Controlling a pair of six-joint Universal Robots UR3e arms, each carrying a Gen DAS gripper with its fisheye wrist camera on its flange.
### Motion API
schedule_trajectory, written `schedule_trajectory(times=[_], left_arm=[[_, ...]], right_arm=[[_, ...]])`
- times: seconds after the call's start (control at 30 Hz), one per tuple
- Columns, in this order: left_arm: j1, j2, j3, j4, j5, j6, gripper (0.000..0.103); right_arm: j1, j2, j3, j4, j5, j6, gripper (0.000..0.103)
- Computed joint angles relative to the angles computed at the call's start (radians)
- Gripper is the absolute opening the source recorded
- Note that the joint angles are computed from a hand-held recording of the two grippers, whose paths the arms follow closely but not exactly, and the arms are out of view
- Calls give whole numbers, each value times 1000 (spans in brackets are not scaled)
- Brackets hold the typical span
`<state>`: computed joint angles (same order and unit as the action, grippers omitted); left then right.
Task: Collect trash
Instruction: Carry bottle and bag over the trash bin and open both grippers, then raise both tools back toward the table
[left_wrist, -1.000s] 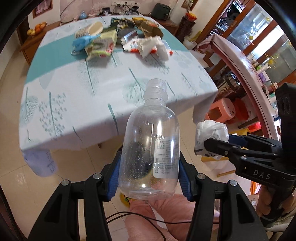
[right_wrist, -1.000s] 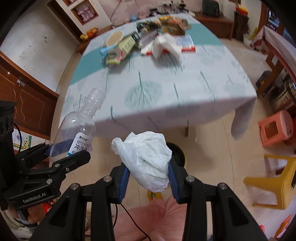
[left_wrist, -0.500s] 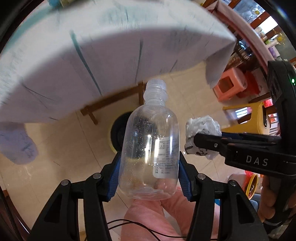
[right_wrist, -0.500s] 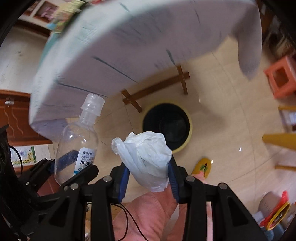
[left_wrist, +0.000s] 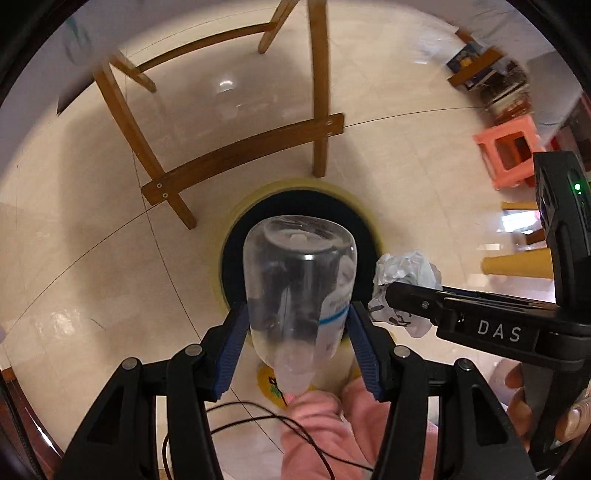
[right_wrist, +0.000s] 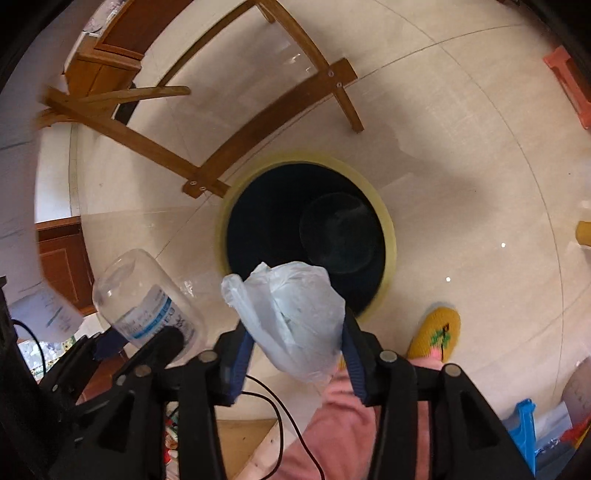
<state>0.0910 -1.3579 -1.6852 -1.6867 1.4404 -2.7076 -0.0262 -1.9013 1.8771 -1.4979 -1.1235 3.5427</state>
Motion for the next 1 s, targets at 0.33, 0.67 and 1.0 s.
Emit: schedule_trajectory(times=[0.33,0.67,1.0], left_arm=[[147,63,-198,100,24,63,79],[190,130,160,-245,-16,64,79],[216,-106,1046,-750,-102,16,79]], right_arm=[[39,51,139,-197,6,45,89],[64,51,-245,98,-21,12,89],[-28,261,-1128,692,-42,-155,90]])
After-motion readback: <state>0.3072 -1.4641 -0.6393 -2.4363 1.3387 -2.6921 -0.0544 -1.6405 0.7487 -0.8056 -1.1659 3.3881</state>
